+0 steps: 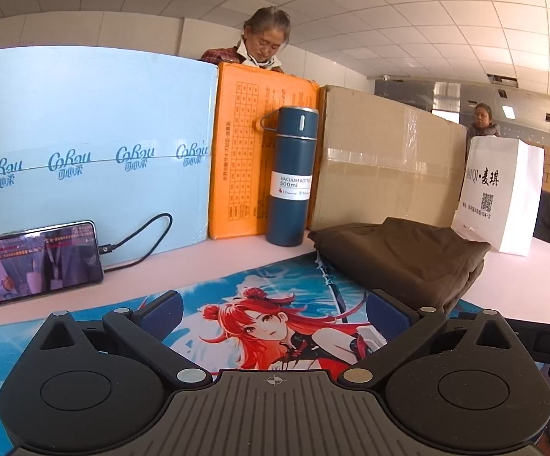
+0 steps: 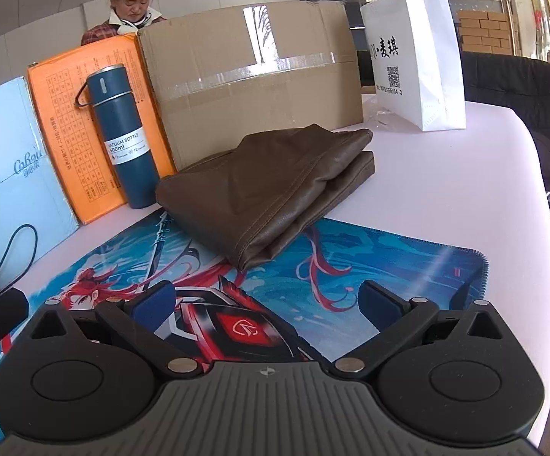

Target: Fold clothes

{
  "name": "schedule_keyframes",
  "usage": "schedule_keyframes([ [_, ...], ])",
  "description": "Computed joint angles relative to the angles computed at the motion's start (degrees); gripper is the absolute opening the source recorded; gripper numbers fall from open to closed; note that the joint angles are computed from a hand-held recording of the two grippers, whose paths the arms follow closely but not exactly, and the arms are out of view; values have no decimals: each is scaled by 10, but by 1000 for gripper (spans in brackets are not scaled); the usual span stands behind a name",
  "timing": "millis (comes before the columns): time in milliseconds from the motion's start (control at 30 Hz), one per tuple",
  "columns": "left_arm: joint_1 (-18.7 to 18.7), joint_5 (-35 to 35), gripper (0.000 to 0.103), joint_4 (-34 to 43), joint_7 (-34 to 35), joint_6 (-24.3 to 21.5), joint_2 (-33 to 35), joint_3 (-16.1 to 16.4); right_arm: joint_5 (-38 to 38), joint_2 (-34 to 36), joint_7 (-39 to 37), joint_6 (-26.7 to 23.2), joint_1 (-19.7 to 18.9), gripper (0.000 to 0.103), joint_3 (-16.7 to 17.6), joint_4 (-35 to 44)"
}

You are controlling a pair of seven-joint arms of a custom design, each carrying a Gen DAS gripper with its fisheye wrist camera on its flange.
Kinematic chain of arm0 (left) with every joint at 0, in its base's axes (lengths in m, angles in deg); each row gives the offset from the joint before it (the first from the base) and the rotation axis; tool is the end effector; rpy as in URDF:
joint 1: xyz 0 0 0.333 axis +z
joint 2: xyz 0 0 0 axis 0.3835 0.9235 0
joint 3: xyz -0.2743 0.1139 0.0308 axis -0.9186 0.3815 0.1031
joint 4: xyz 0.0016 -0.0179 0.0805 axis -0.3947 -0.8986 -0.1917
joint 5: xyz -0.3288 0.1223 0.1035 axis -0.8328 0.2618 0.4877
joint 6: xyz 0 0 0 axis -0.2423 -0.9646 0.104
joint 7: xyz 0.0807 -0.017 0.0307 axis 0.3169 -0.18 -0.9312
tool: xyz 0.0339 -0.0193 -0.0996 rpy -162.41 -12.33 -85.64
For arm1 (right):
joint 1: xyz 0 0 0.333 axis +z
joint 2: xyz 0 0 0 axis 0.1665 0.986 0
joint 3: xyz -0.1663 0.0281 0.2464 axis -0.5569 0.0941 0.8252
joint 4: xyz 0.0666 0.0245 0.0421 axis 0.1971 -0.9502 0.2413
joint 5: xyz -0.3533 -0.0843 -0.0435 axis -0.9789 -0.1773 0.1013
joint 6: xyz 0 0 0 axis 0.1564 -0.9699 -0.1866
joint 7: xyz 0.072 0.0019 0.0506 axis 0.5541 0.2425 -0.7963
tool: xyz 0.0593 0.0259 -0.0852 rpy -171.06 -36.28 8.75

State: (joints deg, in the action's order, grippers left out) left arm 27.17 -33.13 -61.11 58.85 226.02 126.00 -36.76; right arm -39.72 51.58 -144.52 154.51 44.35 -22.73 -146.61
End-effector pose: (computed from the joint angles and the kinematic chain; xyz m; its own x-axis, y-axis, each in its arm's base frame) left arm 0.6444 -0.3181 0.4738 -0.6715 -0.7366 0.0808 -0.2825 0.1537 -0.9469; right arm 0.5398 0.3193 0.4656 -0.7757 -0.5972 -0.2043 -0.1708 0.5101 -0.8430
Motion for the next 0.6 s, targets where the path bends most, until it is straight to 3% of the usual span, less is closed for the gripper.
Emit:
schedule_keyframes([
  [67,6,11,103,-9,9,25,6,-12,9,16,-1,-28,7,103,1,21],
  [233,-3,61,103,-26,-4,77,9,2,19,40,-11,-67,25,103,-5,52],
  [600,19,144,103,-24,-73,69,27,-14,-23,53,14,-118,54,103,-13,62],
])
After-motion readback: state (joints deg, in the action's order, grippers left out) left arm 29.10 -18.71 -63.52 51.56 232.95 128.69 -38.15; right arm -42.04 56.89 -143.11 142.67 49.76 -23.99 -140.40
